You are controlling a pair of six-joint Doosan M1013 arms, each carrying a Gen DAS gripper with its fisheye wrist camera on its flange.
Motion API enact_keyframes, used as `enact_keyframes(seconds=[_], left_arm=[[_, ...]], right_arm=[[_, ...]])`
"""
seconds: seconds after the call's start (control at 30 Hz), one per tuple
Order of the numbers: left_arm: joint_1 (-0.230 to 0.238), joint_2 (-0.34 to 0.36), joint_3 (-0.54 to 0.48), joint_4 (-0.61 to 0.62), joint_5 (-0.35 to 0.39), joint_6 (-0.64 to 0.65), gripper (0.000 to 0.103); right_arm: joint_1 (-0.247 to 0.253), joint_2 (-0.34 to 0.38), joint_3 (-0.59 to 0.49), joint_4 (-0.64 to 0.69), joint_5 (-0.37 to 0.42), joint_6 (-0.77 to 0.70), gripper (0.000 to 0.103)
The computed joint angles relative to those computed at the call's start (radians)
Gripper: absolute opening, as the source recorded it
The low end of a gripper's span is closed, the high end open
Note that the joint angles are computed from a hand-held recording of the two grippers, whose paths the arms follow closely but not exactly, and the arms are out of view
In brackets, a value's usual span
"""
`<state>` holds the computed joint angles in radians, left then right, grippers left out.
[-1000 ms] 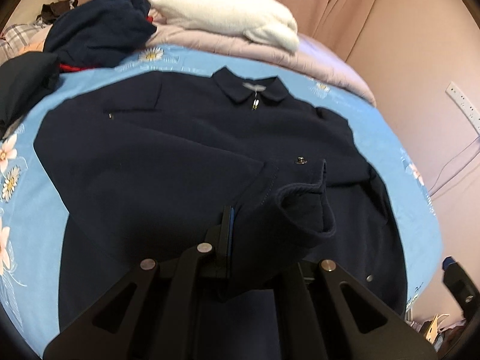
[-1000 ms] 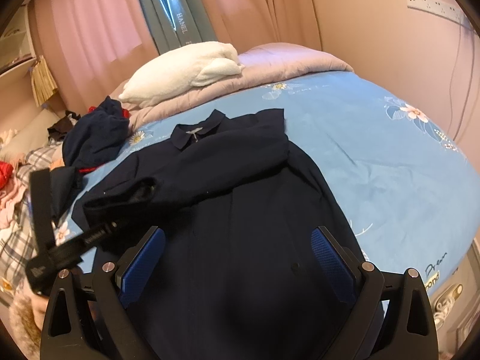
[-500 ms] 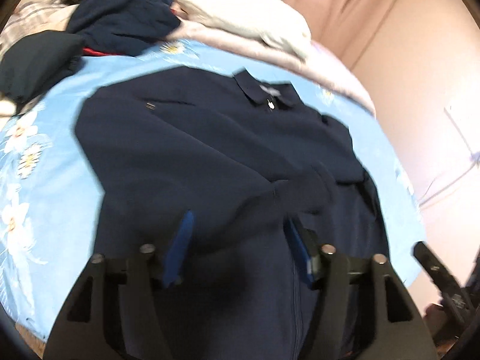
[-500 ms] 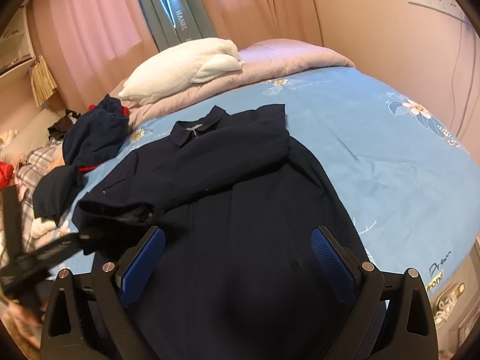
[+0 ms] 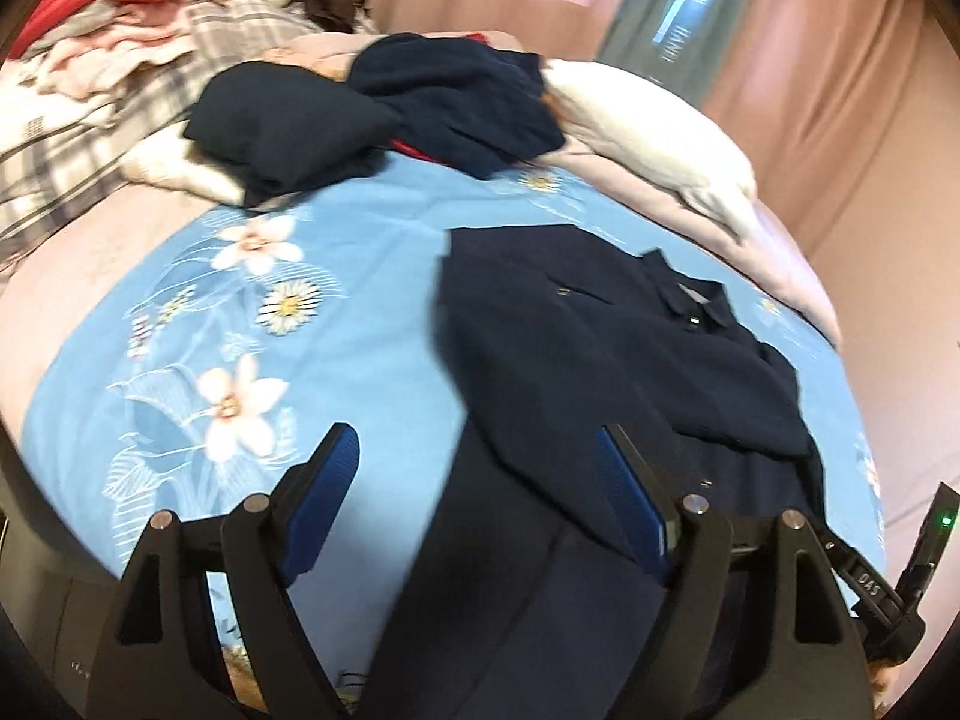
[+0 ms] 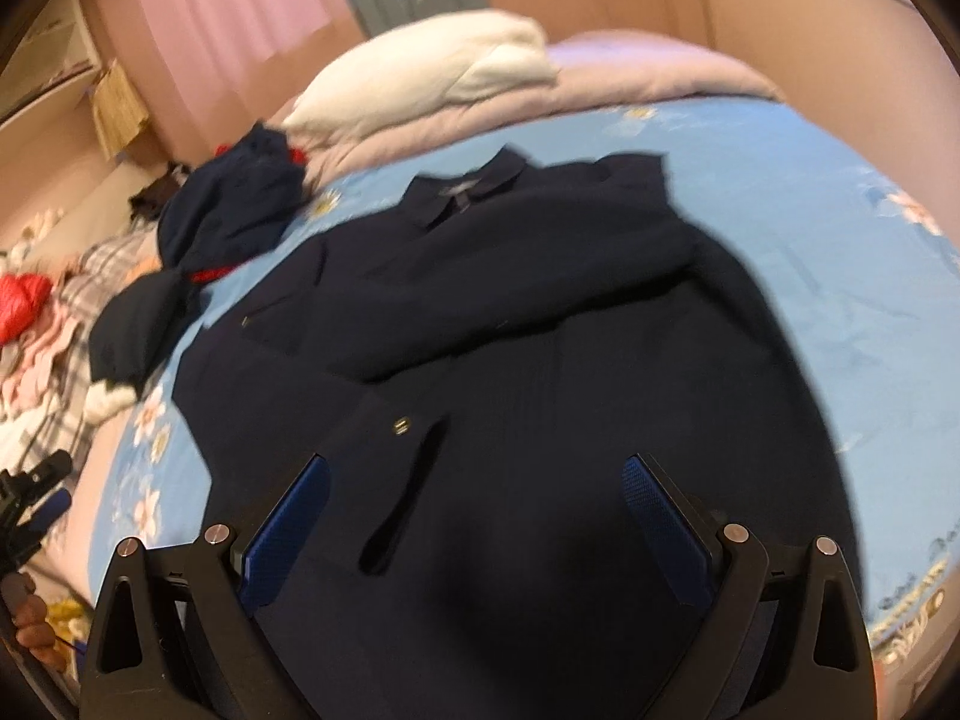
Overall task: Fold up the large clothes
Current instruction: 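Release the sleeve onto the jacket and withdraw the left gripper, then grasp the navy jacket's side edge by the snap with the right gripper and lift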
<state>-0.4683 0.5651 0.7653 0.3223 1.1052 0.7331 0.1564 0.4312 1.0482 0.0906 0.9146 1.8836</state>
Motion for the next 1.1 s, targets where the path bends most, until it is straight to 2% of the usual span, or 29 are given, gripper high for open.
enact_keyframes(seconds=[0.2,0.37,0.47,0.53,0.6,0.63,0.67,0.7,0.73,0.87,1.1], left_arm=[[0.002,-0.026,0.047,0.058,0.037,-0.049,0.081],[0.011,-0.045,0.080,0.073,0.030,-0.075,0.082],[0.014,-0.053,0.094,0.082,0.024,-0.087,0.083],[0.016,-0.058,0.103,0.087,0.025,-0.095,0.083],[0.019,-0.063,0.113,0.089,0.020,-0.106,0.083],[0.020,-0.065,0.117,0.089,0.017,-0.110,0.083],[0.021,-0.066,0.119,0.088,0.014,-0.113,0.083],[0.023,-0.067,0.121,0.088,0.013,-0.118,0.083],[0.023,-0.067,0.121,0.089,0.014,-0.120,0.083],[0.030,-0.071,0.129,0.083,0.006,-0.133,0.083],[0.035,-0.071,0.128,0.077,0.003,-0.140,0.083]], right_arm=[[0.026,0.075,-0.079,0.043,0.095,-0.064,0.097],[0.045,0.132,-0.138,0.044,0.169,-0.070,0.096],[0.056,0.156,-0.167,0.028,0.198,-0.065,0.079],[0.061,0.164,-0.174,0.016,0.201,-0.051,0.075],[0.065,0.164,-0.174,0.006,0.191,-0.056,0.053],[0.067,0.169,-0.181,-0.007,0.200,-0.049,0.051],[0.068,0.168,-0.179,-0.017,0.195,-0.041,0.042],[0.069,0.166,-0.174,-0.034,0.185,-0.036,0.024],[0.070,0.164,-0.170,-0.046,0.179,-0.038,0.017],[0.063,0.139,-0.140,-0.025,0.128,-0.073,0.007],[0.087,0.088,-0.162,-0.149,0.001,-0.134,0.006]])
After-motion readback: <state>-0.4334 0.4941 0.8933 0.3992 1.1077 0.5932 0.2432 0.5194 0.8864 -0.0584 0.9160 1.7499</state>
